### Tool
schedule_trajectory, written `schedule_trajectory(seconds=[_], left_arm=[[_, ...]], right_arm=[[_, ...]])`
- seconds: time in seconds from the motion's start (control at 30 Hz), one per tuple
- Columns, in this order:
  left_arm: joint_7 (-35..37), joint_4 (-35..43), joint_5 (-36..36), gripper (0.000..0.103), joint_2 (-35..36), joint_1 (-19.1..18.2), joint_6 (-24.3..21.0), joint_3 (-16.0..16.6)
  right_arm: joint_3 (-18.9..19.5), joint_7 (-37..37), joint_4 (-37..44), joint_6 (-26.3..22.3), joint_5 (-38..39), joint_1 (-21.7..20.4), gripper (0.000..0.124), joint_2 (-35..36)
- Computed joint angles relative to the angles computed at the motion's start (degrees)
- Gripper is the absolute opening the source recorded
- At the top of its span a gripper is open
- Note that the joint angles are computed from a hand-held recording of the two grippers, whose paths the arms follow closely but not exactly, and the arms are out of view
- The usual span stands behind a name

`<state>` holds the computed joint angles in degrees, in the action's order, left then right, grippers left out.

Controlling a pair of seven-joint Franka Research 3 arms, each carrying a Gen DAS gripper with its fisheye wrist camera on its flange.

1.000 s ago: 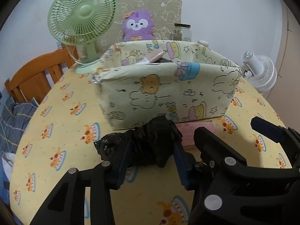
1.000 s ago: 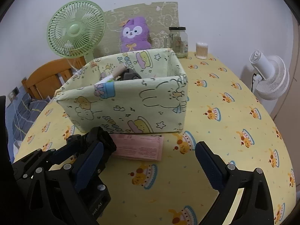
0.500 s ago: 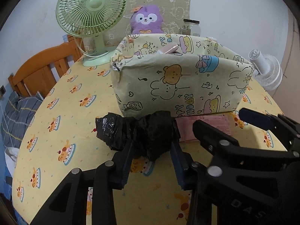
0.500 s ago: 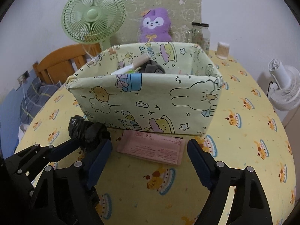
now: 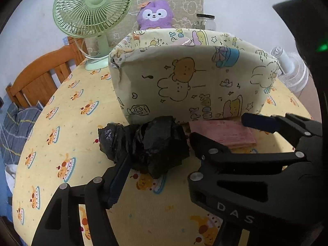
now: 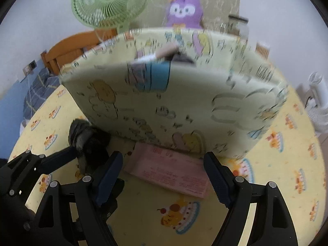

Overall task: Organize soft objects
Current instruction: 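Hold black bag with left tool while right tool closes on pink packet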

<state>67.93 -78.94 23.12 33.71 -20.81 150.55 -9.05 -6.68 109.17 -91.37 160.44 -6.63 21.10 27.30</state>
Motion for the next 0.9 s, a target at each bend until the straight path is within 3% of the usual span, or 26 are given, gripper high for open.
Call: schedule_trajectory(seconds=[0.23,0.47,0.63,0.9], left_arm=[[0.85,-1.8,0.49,0.075,-1.0,-0.02,0.22,-0.15],[1.57,-4.28,-0.74,0.075,-2.55,0.67,0.77,-1.02],[1.65,-6.1,-0.77,0.075,-3.7,0.73,1.64,-1.2],[1.25,-6.35,-0.58,0.075,-3.97,0.6,2.27,-1.19]], right_arm=[[-1.0,1.75,-2.71,0.3,-2.0,1.25,0.078,-1.79],[-0.05,3.85,-7.47,0.73,-2.77,1.48,0.063,-5.47],[1.46,3.86,-10.1,0.87,-1.94,0.69,0.061,-7.71],[-1.56,12.01,-12.08,1.05,-10.33,2.84,0.061,-9.59]])
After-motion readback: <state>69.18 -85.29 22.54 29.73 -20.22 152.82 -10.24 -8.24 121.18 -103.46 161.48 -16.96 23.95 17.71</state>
